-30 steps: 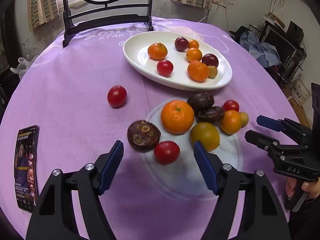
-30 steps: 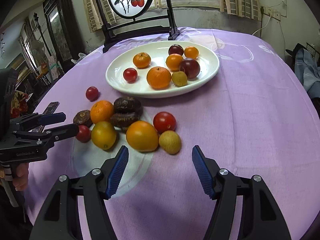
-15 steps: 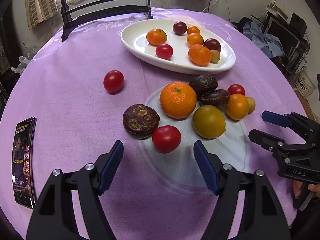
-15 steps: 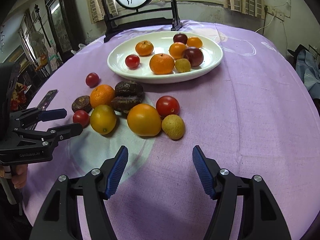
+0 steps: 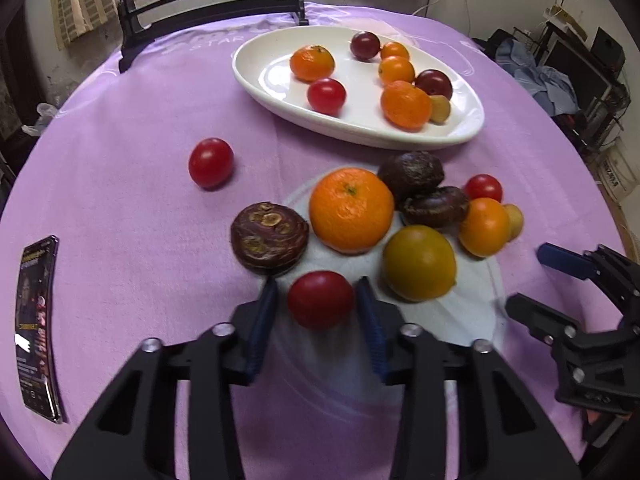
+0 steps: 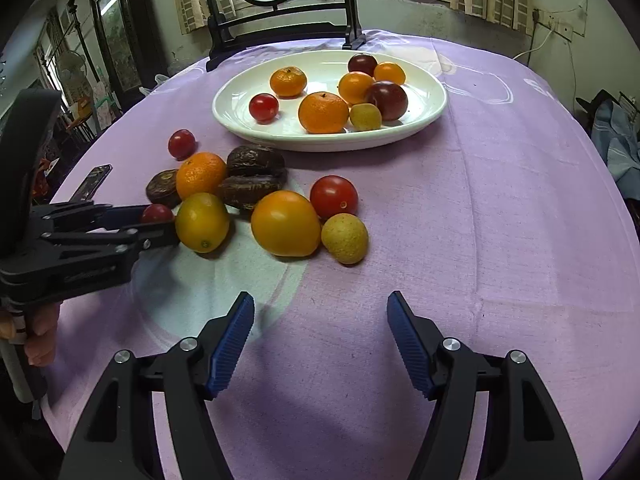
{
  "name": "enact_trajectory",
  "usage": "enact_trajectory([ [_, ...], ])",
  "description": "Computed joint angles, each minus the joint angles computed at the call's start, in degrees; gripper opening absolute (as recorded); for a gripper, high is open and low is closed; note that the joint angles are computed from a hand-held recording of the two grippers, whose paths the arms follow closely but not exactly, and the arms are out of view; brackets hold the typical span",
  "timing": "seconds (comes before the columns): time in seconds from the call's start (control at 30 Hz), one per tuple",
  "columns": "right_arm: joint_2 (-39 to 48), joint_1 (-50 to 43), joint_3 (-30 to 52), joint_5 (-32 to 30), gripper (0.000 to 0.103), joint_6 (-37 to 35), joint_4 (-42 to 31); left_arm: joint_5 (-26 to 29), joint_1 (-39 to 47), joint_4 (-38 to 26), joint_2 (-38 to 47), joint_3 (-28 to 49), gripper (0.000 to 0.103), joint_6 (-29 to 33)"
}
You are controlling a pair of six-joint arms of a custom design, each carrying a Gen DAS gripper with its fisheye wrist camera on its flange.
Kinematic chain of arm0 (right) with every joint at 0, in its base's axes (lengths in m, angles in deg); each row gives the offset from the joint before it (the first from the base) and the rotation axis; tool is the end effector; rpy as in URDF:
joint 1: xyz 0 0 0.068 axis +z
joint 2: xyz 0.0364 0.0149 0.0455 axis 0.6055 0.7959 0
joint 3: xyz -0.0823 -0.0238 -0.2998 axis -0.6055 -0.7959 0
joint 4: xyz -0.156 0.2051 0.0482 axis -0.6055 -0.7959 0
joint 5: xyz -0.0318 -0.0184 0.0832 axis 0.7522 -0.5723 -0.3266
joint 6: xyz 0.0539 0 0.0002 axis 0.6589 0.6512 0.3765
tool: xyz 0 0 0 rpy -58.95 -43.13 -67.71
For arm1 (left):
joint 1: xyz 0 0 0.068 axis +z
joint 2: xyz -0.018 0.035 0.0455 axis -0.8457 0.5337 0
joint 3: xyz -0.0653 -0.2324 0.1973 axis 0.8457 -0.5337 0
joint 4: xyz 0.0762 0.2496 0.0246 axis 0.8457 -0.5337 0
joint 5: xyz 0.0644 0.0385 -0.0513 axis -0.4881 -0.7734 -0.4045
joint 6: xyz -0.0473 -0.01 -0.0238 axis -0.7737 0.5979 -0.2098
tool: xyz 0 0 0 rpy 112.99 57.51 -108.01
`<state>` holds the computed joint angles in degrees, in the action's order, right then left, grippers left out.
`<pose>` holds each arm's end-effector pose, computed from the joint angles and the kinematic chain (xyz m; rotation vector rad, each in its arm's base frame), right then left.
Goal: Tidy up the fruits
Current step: 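Grasp a red cherry tomato with the left tool, then place the tomato on the plate with the left tool while the right tool places a yellow fruit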
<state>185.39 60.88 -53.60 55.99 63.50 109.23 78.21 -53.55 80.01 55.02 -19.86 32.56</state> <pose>0.2192 0.1029 0.0763 -0.7041 2.5164 0.3574 0.1911 0.0131 0.0837 -0.1479 2.6312 -0.0245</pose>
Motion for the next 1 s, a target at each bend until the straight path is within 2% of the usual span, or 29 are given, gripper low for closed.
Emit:
enact_trajectory([
  [0.27,1.52,0.09,1.61,1.15,0.070,-1.03,-1.37,2.84,1.78,-1.65,-4.22,-2.04,0.028,3.20],
  [0.4,2.24,1.22,3.33,4.81,0.071,-3.47,-2.95,5.91,4.00,-4.46,-8.76,-2.95,0.028,4.73],
  [0.67,2.58,0.65,4.90,7.99,0.068,-8.27,-3.06,6.91,4.28,-7.38,-13.46,-3.68,0.028,5.76],
  [0.77,3.20,0.08,5.56,7.60,0.055,-9.00,-2.42,7.86,4.54,-7.82,-13.03,-3.38,0.028,6.01],
  [0.93,5.12,0.25,6.98,6.06,0.044,-8.25,-0.76,7.14,3.24,-7.25,-12.19,-3.42,0.028,5.53],
  [1.0,5.60,1.14,6.92,5.98,0.033,-8.37,0.50,6.70,2.74,-7.17,-11.80,-3.27,0.028,5.25],
])
